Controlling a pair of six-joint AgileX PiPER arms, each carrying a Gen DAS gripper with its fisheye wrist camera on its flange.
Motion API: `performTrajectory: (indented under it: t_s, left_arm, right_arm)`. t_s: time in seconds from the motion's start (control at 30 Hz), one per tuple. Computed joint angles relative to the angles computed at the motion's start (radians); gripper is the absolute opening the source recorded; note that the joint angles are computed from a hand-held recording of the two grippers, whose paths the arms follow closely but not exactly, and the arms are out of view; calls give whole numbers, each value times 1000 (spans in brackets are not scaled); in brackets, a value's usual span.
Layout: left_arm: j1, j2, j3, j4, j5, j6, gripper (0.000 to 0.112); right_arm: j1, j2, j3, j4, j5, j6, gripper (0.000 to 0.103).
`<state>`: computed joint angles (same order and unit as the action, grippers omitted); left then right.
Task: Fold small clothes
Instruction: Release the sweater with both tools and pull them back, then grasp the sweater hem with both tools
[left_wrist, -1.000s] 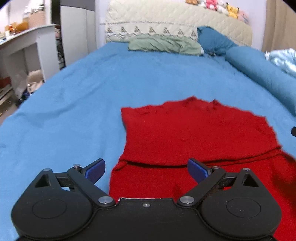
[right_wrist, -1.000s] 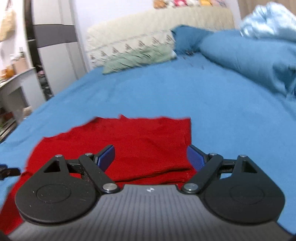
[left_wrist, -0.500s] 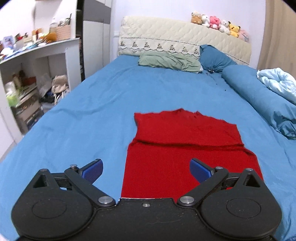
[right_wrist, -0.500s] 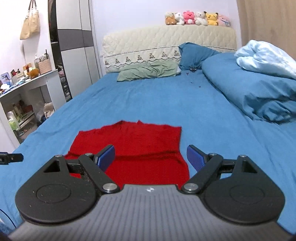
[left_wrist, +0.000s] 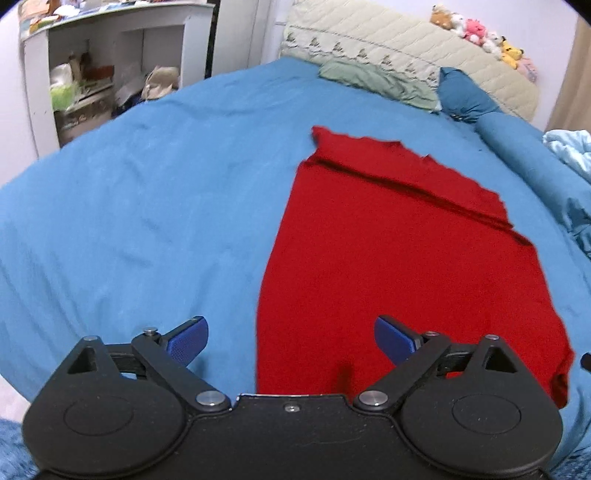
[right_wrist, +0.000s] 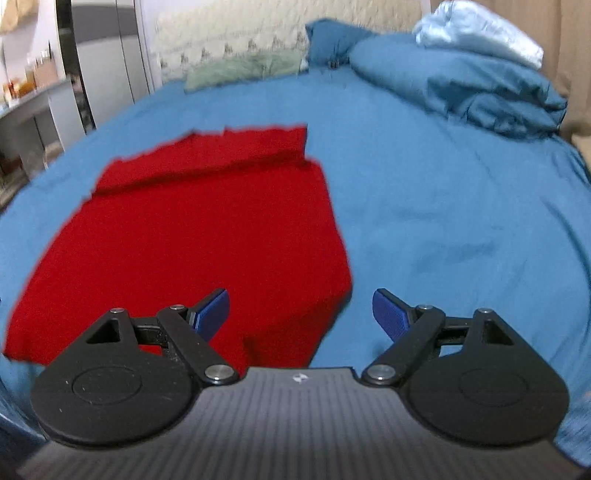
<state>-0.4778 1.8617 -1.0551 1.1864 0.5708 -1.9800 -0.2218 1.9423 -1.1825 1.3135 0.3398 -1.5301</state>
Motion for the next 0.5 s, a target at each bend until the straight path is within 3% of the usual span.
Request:
performTrajectory:
  t_s: [0.13, 0.3, 0.4, 0.5]
  left_arm:
    - [-12, 33, 12, 48, 16, -37, 95]
    - [-4, 42, 25, 64, 14, -44, 95]
    - [-3, 49, 31, 69, 10, -60, 94]
    - [6, 56, 33, 60, -14, -57, 89]
  right_arm:
    - [41, 62, 1, 30, -56, -26, 97]
    - [58, 49, 38, -39, -205, 84, 95]
    - [7, 22, 65, 78, -174, 18, 95]
    - [-55, 25, 45, 50, -55, 56, 95]
